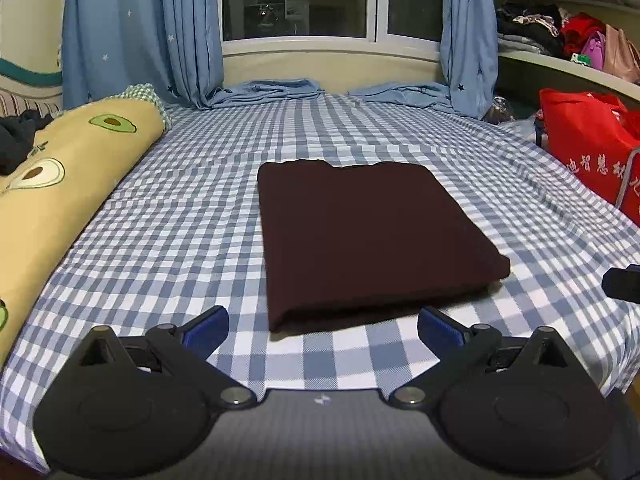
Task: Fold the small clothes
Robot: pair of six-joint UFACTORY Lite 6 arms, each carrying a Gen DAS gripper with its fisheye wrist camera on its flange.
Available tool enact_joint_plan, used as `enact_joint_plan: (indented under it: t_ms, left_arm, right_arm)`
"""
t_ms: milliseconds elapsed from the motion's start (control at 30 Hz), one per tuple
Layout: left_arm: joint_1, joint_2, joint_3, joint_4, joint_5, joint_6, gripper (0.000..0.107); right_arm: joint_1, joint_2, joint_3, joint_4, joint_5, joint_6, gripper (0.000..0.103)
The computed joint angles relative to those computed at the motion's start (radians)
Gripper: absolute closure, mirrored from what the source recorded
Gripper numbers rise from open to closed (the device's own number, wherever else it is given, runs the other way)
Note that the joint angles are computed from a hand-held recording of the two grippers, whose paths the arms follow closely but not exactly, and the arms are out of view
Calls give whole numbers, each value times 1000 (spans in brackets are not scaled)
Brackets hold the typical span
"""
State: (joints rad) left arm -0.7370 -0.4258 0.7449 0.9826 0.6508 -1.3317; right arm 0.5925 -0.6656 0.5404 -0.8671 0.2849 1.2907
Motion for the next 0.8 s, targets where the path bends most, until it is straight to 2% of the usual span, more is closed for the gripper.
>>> enact_joint_plan:
  t_ms: [67, 167, 333, 500, 800]
  left_arm:
    - [-11, -31, -30, 5, 6, -5, 4]
    - [15, -72, -74, -22, -47, 11, 4]
    - [48, -82, -112, -43, -106, 18, 4]
    - [87, -96, -133, -50, -183, 57, 4]
    - [121, -61, -128, -55, -254, 84, 4]
  right_arm:
    - [82, 6, -10, -100, 55, 131, 1]
    - [125, 75, 7, -82, 64, 106, 1]
    - [210, 163, 43, -237, 150, 294, 1]
    - [257, 240, 94, -340, 248, 374, 1]
    - [221, 304, 128, -354, 219, 366, 1]
